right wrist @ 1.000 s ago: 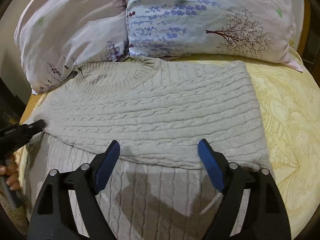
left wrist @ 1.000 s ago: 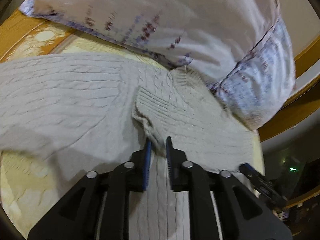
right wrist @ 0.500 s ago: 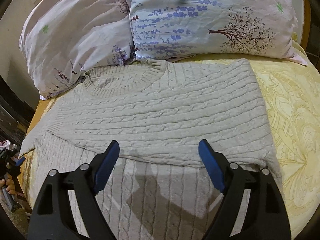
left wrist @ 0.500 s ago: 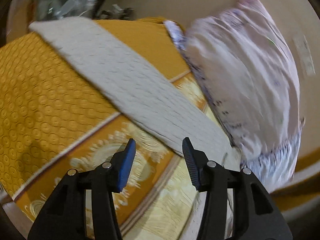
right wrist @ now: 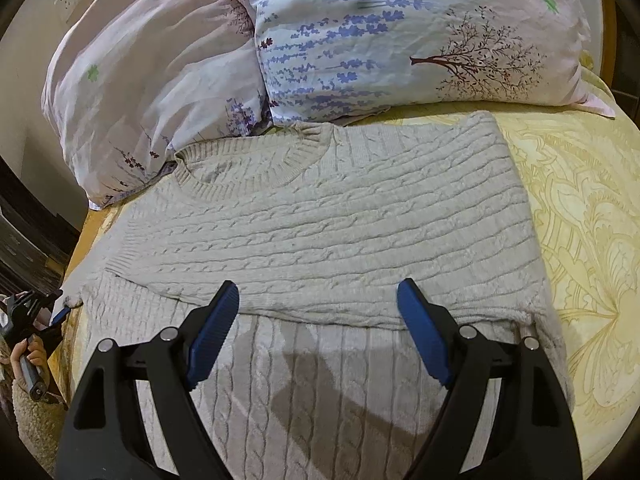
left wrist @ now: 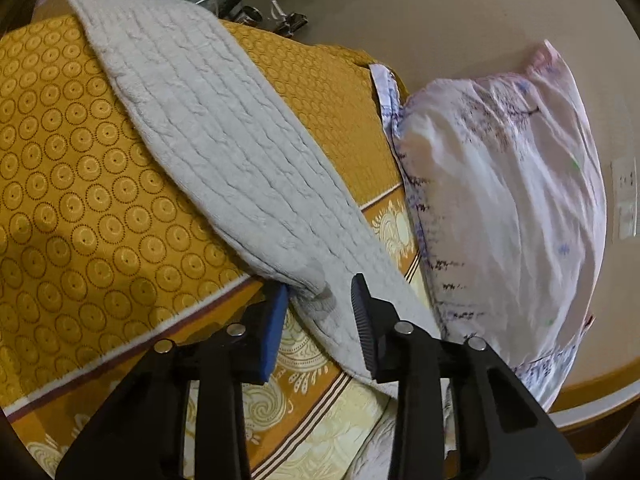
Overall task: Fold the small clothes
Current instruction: 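Fold the held sleeve across the sweater body with the left gripper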
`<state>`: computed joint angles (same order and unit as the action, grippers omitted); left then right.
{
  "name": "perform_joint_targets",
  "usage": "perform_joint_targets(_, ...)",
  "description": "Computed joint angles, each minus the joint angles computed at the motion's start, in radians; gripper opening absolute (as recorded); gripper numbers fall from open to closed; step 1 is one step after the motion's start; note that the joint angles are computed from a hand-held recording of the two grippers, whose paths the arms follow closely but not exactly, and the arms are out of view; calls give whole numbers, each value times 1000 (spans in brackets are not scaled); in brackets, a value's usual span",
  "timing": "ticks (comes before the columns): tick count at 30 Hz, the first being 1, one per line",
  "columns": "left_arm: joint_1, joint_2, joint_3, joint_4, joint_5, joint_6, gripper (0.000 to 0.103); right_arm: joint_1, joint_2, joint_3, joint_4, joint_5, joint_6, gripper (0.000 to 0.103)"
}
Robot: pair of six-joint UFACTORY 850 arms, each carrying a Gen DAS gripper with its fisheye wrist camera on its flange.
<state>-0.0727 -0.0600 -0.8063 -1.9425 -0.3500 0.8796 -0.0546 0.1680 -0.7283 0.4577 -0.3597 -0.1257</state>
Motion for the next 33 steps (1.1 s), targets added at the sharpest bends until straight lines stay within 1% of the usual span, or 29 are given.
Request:
perform_joint_targets(1, 3, 1, 3, -13, 0, 5, 31, -3, 2, 1, 13, -1, -14, 81)
perform_joint_targets(3, 8, 3, 11, -37, 0, 27, 23, -7, 5, 4, 34, -2, -35, 81)
perform_joint_targets(5, 8, -3, 7, -52, 11, 43, 20, -9, 8, 7, 48, -2, -49, 81)
perform_joint_targets(6, 10, -9, 1, -47, 9, 41, 20, -10, 9, 8, 52, -3, -55, 81)
perform_joint_targets(9, 17, -26, -33, 117, 11, -100, 22, -11, 15, 11, 64, -4, -65, 81)
perform_joint_targets(10, 17, -26, -37, 148, 12, -139, 22, -14, 18, 14, 74, -6, -75, 81)
perform_joint_targets(13, -3, 4, -10, 171, 26, -218, 23, -23, 26, 20, 101, -10, -97, 81)
perform_joint_targets(16, -28, 7, 1, 186, -31, -263, 25, -32, 22, 20, 119, -11, -111, 81)
perform_joint_targets(18, -38, -7, -9, 179, -75, -265, 30, -33, 17, 18, 129, -9, -115, 81)
perform_joint_targets(20, -52, -37, -28, 137, -125, -241, 35, -31, 19, 19, 127, -5, -110, 81)
perform_joint_targets(22, -70, -71, -54, 97, -152, -214, 39, -29, 23, 23, 127, -3, -112, 81)
perform_joint_targets(24, -82, -89, -71, 72, -158, -194, 45, -32, 26, 26, 139, -4, -120, 81)
perform_joint_targets(26, -86, -105, -79, 58, -194, -205, 45, -35, 29, 29, 147, -3, -124, 81)
perform_joint_targets(27, -86, -101, -76, 43, -188, -200, 45, -36, 30, 30, 148, -4, -124, 81)
perform_joint_targets(30, -86, -55, -45, -43, -93, -108, 44, -34, 33, 31, 139, -1, -115, 81)
perform_joint_targets(31, -78, -28, -25, -100, -57, -55, 44, -33, 33, 31, 137, 0, -115, 81)
perform_joint_targets(33, -56, -7, -11, -131, -18, -30, 44, -32, 31, 30, 134, 3, -116, 81)
